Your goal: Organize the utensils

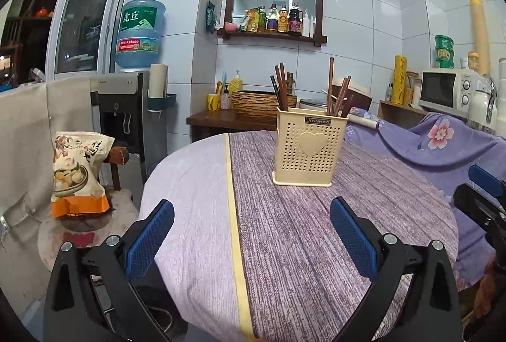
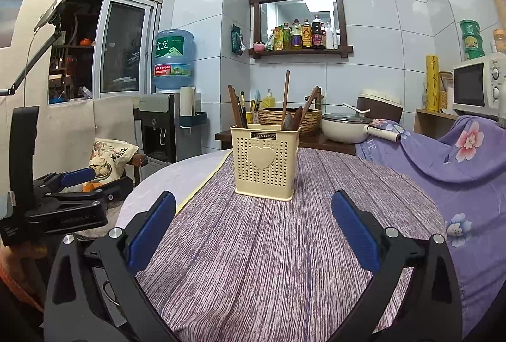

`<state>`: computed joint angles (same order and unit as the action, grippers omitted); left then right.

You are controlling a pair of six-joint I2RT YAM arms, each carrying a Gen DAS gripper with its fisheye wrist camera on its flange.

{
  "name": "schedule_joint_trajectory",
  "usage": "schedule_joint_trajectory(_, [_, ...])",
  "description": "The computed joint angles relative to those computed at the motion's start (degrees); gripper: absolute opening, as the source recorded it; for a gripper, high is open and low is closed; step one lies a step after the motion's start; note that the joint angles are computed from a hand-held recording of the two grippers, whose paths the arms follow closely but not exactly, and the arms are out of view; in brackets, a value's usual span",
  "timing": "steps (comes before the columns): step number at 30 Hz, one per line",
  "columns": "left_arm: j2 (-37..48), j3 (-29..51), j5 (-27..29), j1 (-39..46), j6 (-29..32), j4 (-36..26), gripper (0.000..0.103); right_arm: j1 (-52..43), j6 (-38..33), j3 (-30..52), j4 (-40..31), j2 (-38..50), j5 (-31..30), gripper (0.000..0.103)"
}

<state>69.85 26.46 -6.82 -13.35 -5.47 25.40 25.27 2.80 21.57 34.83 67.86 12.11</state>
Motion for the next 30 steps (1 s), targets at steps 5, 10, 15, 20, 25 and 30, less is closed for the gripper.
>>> schedule_joint_trajectory(5, [-2.03, -1.17, 1.06, 0.13, -1.04, -0.25, 0.097, 0.89, -1.55, -1.39, 0.46, -1.65, 1.35, 0.097])
schedule_joint_trajectory(10, [-2.09, -1.99, -1.10, -1.22, 0.25, 1.22, 0.097, 0.37, -1.21, -1.80, 0.35, -2.11, 0.22, 0.097])
schedule_joint_trajectory(15, [-2.08, -2.25, -1.09, -1.83, 0.46, 1.34, 0.097, 0.07, -0.88, -1.95, 0.16, -2.12, -0.30, 0.097])
schedule_joint_trajectory(20, [-1.75, -2.43, -2.05, -2.25, 0.15, 1.53, 0.097, -0.03, -0.94, -1.81, -0.29, -2.22, -0.68, 0.097])
schedule_joint_trajectory(25, [-1.68, -2.36, -2.18, -2.36, 0.08, 1.35, 0.097, 0.18, -0.83, -1.66, -0.55, -1.98, -0.58, 0.097])
schedule_joint_trajectory(30, [-1.71, -2.42, -1.68, -2.16, -0.18, 1.16, 0.097, 0.48, -0.82, -1.55, -0.51, -1.49, -0.30, 0.097])
